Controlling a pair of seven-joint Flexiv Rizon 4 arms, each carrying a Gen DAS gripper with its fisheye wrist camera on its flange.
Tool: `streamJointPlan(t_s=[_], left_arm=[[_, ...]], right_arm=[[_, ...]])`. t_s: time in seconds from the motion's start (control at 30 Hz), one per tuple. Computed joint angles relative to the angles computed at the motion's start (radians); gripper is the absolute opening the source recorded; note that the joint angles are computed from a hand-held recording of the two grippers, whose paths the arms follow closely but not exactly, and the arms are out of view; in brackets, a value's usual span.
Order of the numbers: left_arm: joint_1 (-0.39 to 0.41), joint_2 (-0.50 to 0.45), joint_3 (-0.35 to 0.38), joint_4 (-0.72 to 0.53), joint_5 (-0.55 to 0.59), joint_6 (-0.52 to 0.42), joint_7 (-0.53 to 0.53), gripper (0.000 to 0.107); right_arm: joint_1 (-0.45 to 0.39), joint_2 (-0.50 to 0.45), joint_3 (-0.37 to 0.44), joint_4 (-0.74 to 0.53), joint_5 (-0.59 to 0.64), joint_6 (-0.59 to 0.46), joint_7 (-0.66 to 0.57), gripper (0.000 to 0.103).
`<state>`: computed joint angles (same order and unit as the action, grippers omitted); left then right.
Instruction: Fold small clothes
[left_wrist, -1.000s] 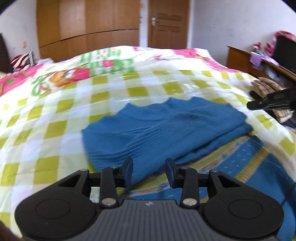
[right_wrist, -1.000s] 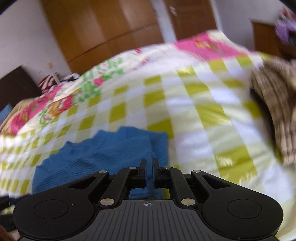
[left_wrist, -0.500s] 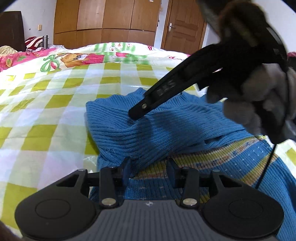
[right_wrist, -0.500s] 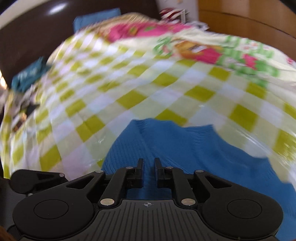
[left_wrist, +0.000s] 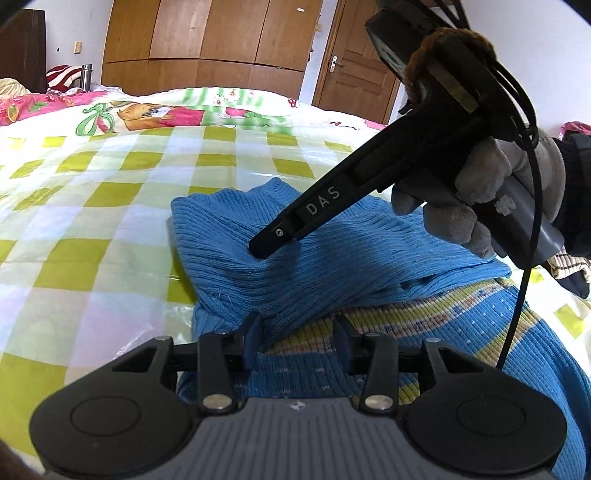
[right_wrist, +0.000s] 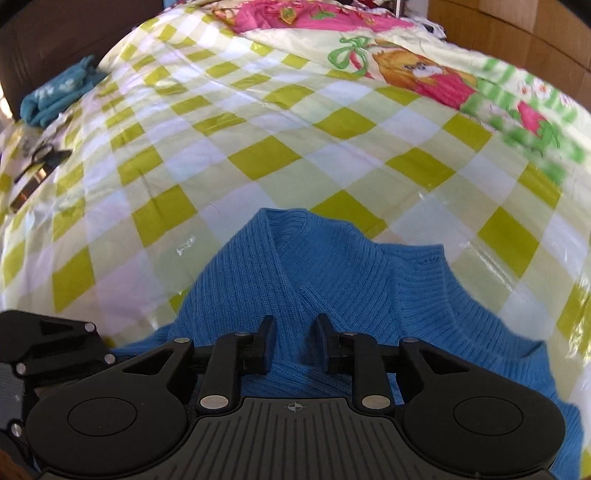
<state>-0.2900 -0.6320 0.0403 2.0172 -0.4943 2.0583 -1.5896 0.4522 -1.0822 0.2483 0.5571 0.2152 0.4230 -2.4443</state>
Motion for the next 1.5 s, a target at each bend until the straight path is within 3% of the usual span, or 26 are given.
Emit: streamJointPlan(t_s=[0.17, 0.23, 0.27, 0.37, 0.63, 0.7, 0.8, 0.93, 1.07, 1.13, 1.23, 1.3, 1.4, 1.47, 1.5], left_arm=[[0.012, -0.001, -0.008, 0.002, 0.018, 0.003, -0.004, 0.055], [0.013, -0.002, -0.009, 0.001, 0.021, 0.003, -0.005, 0.056], [0.013, -0.002, -0.009, 0.002, 0.023, 0.004, -0.005, 0.056], [0.009, -0.004, -0.005, -0.001, 0.020, 0.004, -0.003, 0.056], [-0.049, -0.024, 0.041, -0.026, -0.023, -0.026, 0.057, 0.057], [-0.048, -0.020, 0.036, -0.021, -0.026, -0.020, 0.057, 0.057], [-0.026, 0.005, 0.012, 0.000, -0.021, 0.000, 0.028, 0.057], [-0.065, 0.017, 0.046, -0.012, -0.068, 0.028, 0.060, 0.058], [-0.056, -0.003, 0.047, -0.090, -0.074, -0.019, 0.129, 0.058], [-0.045, -0.024, 0.048, -0.147, -0.070, -0.089, 0.163, 0.060], [-0.145, -0.071, 0.196, -0.233, -0.130, -0.311, 0.199, 0.060], [-0.178, -0.077, 0.241, -0.234, -0.103, -0.335, 0.184, 0.061], [-0.281, -0.083, 0.380, -0.249, -0.064, -0.404, 0.151, 0.061], [-0.277, -0.071, 0.378, -0.253, -0.036, -0.402, 0.137, 0.061], [-0.273, -0.068, 0.378, -0.258, -0.020, -0.400, 0.133, 0.061]], right_arm=[[0.012, -0.022, -0.007, -0.044, -0.015, -0.038, 0.019, 0.025], [0.016, -0.023, -0.014, -0.048, -0.014, -0.046, 0.048, 0.019], [0.017, -0.020, -0.015, -0.045, -0.013, -0.043, 0.052, 0.008], [0.014, -0.006, -0.012, -0.024, 0.000, 0.012, 0.064, 0.001], [0.045, -0.086, -0.042, -0.106, -0.022, 0.096, 0.174, 0.001], [0.029, -0.088, -0.020, -0.114, 0.000, 0.098, 0.201, 0.005], [-0.023, -0.002, 0.014, 0.014, 0.062, 0.216, 0.191, 0.010], [-0.124, 0.134, 0.063, 0.224, 0.120, 0.312, 0.112, 0.010], [-0.163, 0.193, 0.032, 0.369, 0.078, 0.354, 0.093, 0.010], [-0.157, 0.193, -0.006, 0.417, 0.038, 0.405, 0.143, 0.010], [-0.190, 0.175, -0.005, 0.426, 0.016, 0.420, 0.204, 0.002], [-0.219, 0.181, 0.006, 0.435, 0.013, 0.414, 0.227, 0.000], [-0.250, 0.201, 0.014, 0.468, 0.004, 0.427, 0.236, 0.000], [-0.272, 0.214, 0.034, 0.470, 0.019, 0.413, 0.252, 0.000], [-0.290, 0.219, 0.057, 0.466, 0.041, 0.405, 0.241, 0.007]])
